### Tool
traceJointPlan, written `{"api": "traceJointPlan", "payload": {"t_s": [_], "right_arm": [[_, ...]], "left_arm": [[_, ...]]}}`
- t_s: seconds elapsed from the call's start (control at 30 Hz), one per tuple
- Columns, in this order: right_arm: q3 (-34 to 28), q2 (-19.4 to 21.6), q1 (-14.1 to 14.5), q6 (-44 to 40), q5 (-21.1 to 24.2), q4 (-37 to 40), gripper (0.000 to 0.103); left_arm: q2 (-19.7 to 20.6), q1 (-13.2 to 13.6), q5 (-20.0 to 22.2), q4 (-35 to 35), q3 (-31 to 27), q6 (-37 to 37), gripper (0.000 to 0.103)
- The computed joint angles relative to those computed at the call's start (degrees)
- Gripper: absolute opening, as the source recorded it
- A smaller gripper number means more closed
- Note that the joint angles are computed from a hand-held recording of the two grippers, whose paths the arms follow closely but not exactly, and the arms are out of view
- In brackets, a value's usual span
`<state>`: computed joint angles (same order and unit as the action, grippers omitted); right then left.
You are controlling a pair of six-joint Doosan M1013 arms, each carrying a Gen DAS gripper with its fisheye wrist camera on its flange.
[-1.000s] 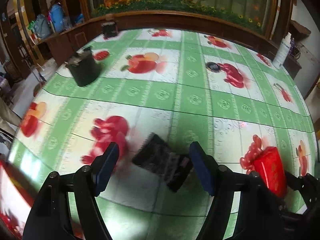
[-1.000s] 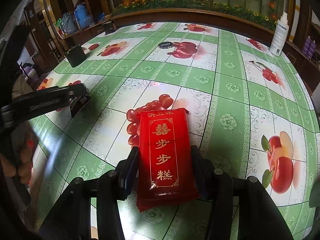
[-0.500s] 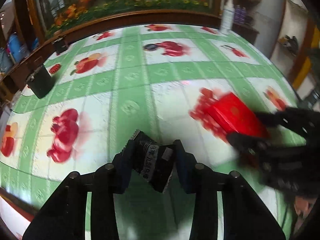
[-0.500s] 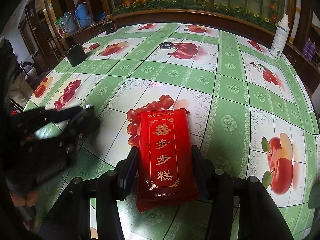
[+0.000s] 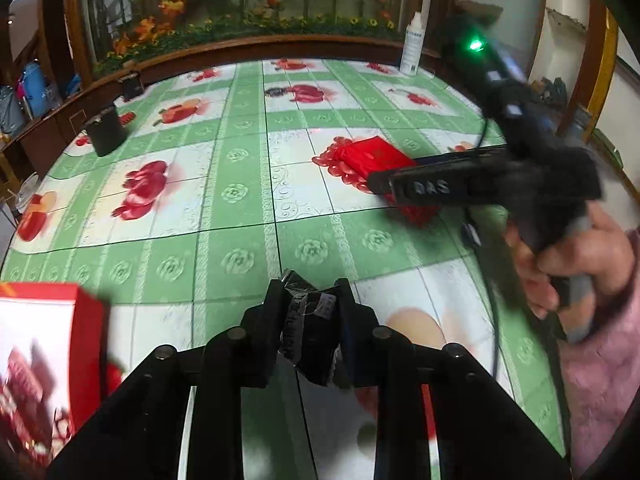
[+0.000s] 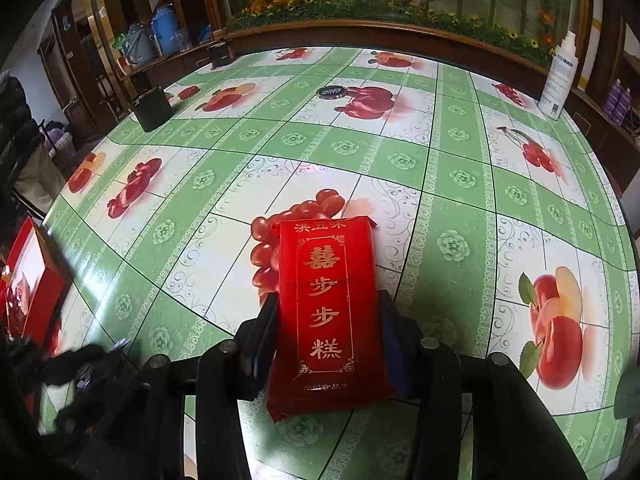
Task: Organize snacks
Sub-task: 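Carry both held packets over the white box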
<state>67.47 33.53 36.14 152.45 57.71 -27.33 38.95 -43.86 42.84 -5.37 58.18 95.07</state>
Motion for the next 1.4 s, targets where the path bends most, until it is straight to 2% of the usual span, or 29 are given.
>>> {"api": "traceJointPlan", "payload": {"t_s": [0.13,0.23,0.33,0.47,0.63,0.77,0.9,0.97,1.13,1.23,1.3,1.4], "right_arm": [[1.46,-0.98,-0.56,1.22,-3.08,1.86,0.048],[4.51,-2.79,-1.74,0.74,-11.21,7.24,0.047],[6.44,-3.70,-2.55,-1.48,-17.37,12.56,0.047],[8.73,-4.54,-3.35,-5.40,-25.04,20.23,0.047],[10.81,-5.12,-3.54,-8.15,-32.44,27.76,0.047],[10.74,-4.79,-2.57,-9.94,-35.98,31.35,0.047],[9.64,-3.77,-1.04,-15.02,-39.84,36.75,0.047],[9.01,-3.19,-0.18,-17.07,-41.88,38.60,0.046],[7.50,-2.36,1.49,-16.27,-45.23,35.58,0.046],[7.43,-2.15,2.08,-20.43,-48.40,39.29,0.046],[6.92,-1.95,2.63,-20.68,-49.15,38.25,0.046],[5.85,-1.32,3.44,-30.07,-50.27,45.66,0.046]], "left_arm": [[-2.84,0.32,-3.20,-1.61,4.17,0.69,0.022],[-4.78,0.48,-5.00,-1.82,6.77,0.10,0.022],[-7.15,0.81,-7.35,-1.45,10.00,-1.12,0.023],[-10.78,0.85,-11.97,4.60,15.01,-5.76,0.023],[-13.69,1.51,-14.65,14.75,18.55,-15.14,0.023],[-14.83,2.37,-15.44,23.30,20.01,-24.47,0.023],[-15.69,3.44,-16.41,28.14,21.48,-30.29,0.023],[-16.15,3.87,-17.07,29.36,22.29,-31.99,0.023],[-17.30,4.56,-18.60,32.97,24.16,-35.86,0.023],[-17.98,5.08,-19.48,34.43,25.17,-37.88,0.023],[-18.16,5.46,-19.75,34.23,25.41,-38.17,0.023],[-18.47,5.90,-20.19,35.03,25.97,-39.42,0.023]]}}
